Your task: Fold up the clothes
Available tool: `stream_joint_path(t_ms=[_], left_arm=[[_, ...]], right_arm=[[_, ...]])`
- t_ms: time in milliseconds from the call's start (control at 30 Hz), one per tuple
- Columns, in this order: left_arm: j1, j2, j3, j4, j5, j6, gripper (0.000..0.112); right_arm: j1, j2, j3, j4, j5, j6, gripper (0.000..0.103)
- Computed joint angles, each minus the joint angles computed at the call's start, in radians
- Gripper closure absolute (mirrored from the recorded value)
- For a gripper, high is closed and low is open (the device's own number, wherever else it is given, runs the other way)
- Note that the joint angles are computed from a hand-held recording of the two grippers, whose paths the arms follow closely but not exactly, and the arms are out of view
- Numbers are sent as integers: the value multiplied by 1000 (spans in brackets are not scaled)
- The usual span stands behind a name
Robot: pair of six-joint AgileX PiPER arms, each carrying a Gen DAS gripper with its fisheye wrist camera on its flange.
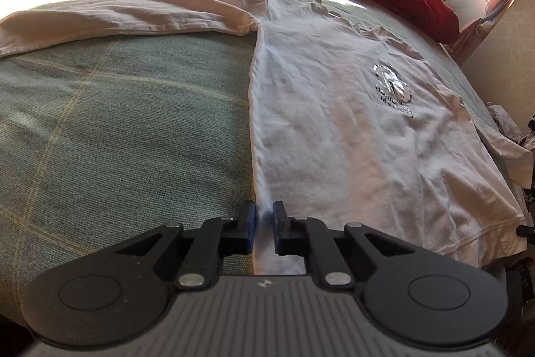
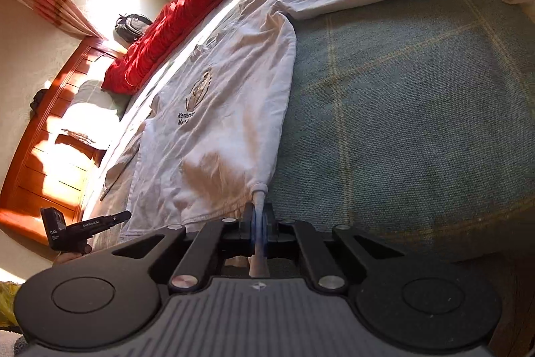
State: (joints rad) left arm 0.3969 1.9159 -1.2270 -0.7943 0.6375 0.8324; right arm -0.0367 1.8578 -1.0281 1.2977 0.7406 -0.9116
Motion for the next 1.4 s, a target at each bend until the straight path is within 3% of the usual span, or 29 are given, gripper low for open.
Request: stream_joint_path(t_ms=[100,200,267,300,333,433,500,867,967,1033,1067,1167,1233,1400], left_arm=[[-9,-18,8,21,-26,-10,104],[-23,-49,19,33,-28,12,101],[-26,-57,19,35,-7,9,96],[-33,-67,33,45,-21,2,92],[-40,-77,46,56,-34,-7,92],[-49,-112,98,72,-62,-15,86],[-41,-132,134,68,-58,-11,70],[31,-185,255,-29,-17,-6,71],[42,-179,273,-72,-15,17,75],[43,-185,278,-97,-2,42,106],[45,-192,281,-110,1,59,112],[71,-231,289,-169,-1,128,112],[107,-237,272,-187,38,136,112],[111,-222,223,-54,75,22,109]], right_arm=[[24,3,-8,-179,-70,167,98],[22,-28,16,-161,-110,151,92],[27,-44,-3,-150,-111,125,72],[31,-46,-13,-150,-116,118,55],[39,-47,-24,-169,-135,130,52],[61,-44,-43,-222,-159,166,52],[67,-37,-47,-225,-158,167,52],[91,-16,-35,-135,-162,82,52],[89,-22,-29,-114,-165,59,51],[90,-21,-30,-108,-169,61,51],[91,-21,-30,-105,-171,62,51],[97,-34,-27,-110,-175,64,51],[101,-42,-24,-115,-177,66,51],[126,-71,-46,-228,-190,147,48]])
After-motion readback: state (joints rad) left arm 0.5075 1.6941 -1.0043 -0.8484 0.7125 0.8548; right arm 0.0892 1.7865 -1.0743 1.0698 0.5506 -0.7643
